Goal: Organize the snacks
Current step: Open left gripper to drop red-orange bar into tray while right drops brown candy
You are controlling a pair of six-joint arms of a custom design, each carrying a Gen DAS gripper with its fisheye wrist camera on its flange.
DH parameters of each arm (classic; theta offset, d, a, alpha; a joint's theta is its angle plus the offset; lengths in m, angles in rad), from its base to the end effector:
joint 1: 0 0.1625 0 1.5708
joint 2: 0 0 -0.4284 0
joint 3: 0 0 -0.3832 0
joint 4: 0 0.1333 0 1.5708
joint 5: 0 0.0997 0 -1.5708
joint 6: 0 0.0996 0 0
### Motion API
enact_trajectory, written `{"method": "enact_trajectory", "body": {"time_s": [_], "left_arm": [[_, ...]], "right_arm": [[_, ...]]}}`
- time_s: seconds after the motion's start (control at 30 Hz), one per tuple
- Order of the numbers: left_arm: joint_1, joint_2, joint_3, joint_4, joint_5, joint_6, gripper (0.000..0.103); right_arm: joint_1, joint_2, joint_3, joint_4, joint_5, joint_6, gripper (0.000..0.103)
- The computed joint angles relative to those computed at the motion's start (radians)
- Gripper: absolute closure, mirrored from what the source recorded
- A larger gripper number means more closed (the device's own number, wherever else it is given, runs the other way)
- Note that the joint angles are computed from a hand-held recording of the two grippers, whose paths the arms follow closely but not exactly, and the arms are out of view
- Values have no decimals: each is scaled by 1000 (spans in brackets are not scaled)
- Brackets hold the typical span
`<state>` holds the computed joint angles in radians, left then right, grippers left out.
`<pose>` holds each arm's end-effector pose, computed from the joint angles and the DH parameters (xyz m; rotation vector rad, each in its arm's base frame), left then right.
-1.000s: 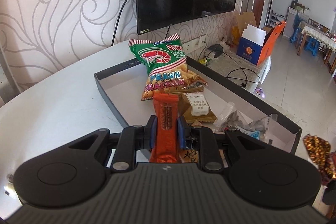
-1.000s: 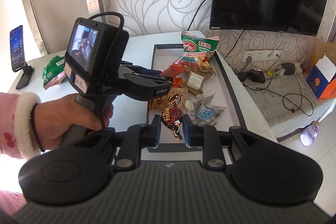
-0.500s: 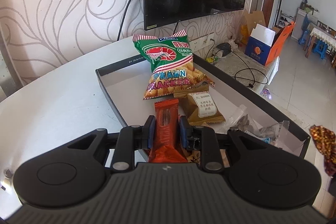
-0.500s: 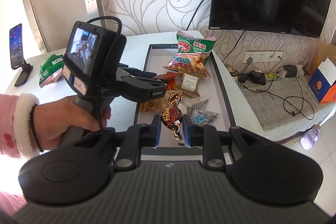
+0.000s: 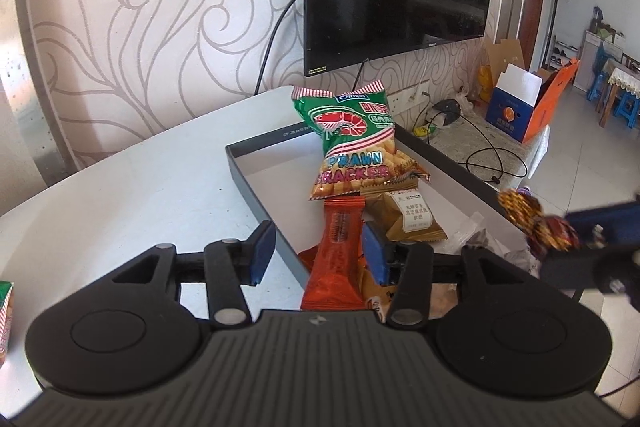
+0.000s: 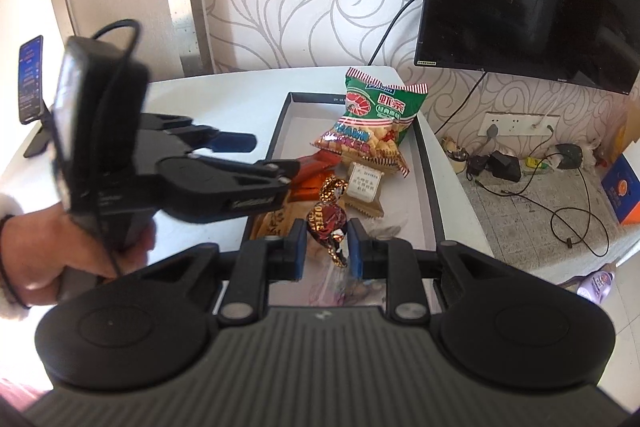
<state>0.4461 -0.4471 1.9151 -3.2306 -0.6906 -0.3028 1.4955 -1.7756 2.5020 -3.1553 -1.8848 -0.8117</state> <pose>-0.3925 -0.4206 -0.0767 0.8714 2.2759 -0.9276 0.0770 -0.3430 0.3409 0.6954 -2.2811 0.8213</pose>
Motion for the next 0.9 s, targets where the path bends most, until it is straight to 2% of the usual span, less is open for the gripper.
{"method": "enact_trajectory", "body": {"time_s": [0.2, 0.57, 0.9], "left_arm": [[-17, -25, 31, 29, 40, -59, 49], [-44, -58, 81, 101, 109, -192, 48], [-54, -129, 160, 102, 86, -192, 47]], "right_arm": [[-13, 96, -65, -12, -1, -30, 78], [-43, 198, -137, 9, 25, -70, 78], [-21, 277, -146, -52, -54, -30, 78]]}}
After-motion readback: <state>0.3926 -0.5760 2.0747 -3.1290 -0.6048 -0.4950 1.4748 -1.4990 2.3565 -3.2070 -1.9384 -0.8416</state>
